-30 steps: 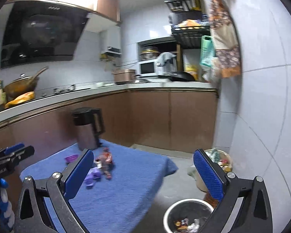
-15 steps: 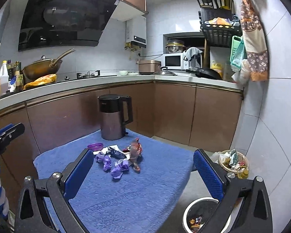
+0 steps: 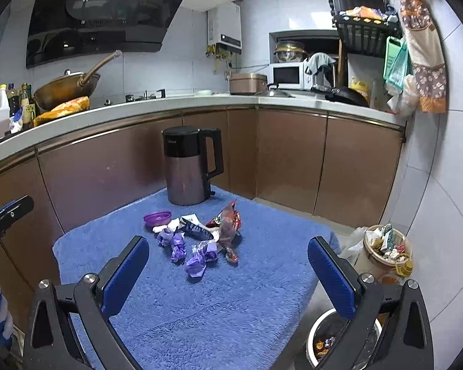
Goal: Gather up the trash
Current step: 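Return both tools to the remaining wrappers on the towel, then grasp a purple wrapper with the left tool while the right tool grasps a clear wrapper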
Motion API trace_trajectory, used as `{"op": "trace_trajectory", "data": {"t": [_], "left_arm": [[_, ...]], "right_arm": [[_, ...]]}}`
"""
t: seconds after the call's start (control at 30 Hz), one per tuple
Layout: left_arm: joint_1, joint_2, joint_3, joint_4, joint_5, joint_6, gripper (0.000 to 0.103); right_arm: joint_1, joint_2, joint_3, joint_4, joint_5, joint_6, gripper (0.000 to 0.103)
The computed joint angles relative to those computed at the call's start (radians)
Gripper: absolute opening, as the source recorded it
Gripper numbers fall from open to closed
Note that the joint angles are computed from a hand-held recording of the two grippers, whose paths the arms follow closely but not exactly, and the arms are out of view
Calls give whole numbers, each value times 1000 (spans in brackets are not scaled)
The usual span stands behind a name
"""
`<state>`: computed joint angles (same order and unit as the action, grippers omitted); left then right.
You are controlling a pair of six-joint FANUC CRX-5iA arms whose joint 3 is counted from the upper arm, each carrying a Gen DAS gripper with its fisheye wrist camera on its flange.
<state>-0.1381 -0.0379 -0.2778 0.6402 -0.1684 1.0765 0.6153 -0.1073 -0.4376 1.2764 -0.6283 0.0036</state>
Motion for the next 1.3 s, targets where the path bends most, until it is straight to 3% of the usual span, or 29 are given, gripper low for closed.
{"op": "trace_trajectory", "data": {"t": [0.33,0.5,0.67,0.77,1.03,1.13,1.3], "left_arm": [[46,167,212,-362,-172,397,71],[42,247,303,-468,-248,513,71],[38,327,368,-444,-305,498,71],[36,373,391,-357,-330,425,70],[-11,504,533,-274,-390,294,70],[-33,560,612,-262,-411,252,70],[-57,670,781,-299,-485,267,60]], "right_arm": [[-68,88,54,-140,111,129,103],[-97,144,97,-232,161,227,103],[-125,198,142,-320,217,318,103],[-134,235,182,-408,234,410,101],[-151,357,346,-663,230,694,86],[-162,400,396,-688,214,732,79],[-185,463,486,-759,197,791,70]]}}
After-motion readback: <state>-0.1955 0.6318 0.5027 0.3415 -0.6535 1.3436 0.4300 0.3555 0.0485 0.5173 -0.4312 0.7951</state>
